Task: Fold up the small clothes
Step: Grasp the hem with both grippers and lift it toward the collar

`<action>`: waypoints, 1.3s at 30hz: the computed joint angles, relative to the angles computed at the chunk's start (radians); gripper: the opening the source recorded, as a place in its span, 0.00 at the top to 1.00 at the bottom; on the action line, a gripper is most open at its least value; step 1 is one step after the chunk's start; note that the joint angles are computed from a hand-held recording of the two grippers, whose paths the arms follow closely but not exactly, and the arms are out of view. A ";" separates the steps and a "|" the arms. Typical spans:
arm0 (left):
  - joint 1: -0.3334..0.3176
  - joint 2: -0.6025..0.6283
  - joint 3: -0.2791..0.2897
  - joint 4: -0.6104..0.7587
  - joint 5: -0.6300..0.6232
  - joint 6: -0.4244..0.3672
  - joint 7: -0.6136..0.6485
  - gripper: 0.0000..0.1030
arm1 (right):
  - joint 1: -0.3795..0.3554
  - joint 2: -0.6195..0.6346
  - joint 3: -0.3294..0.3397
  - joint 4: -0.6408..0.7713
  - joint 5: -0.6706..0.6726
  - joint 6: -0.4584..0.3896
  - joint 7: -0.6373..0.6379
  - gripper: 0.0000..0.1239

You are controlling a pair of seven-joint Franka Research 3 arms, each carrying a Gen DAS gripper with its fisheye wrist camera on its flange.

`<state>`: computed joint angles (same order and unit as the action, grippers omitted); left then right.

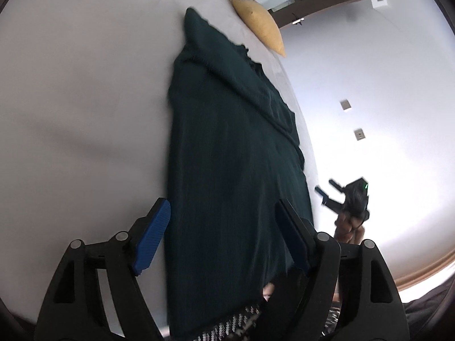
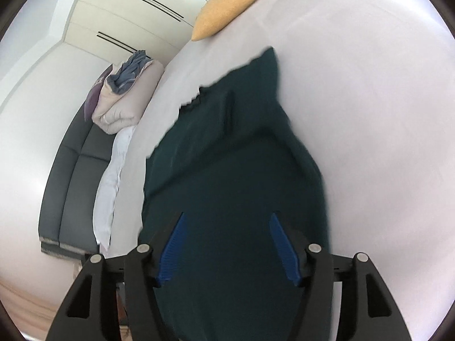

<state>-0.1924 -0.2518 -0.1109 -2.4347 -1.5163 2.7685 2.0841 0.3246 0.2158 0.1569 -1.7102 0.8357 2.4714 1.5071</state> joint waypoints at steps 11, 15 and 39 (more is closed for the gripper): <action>-0.077 -0.225 0.030 -0.234 0.176 -0.068 -0.192 0.27 | 0.026 -0.320 -0.070 -0.455 0.262 0.049 -0.123 0.45; -0.107 -0.233 0.080 -0.262 0.075 -0.114 -0.158 0.27 | 0.031 -0.318 -0.082 -0.446 0.260 0.009 -0.126 0.45; 0.021 -0.076 0.026 -0.145 -0.011 -0.277 -0.080 0.58 | 0.029 -0.402 -0.106 -0.539 0.315 -0.033 -0.159 0.46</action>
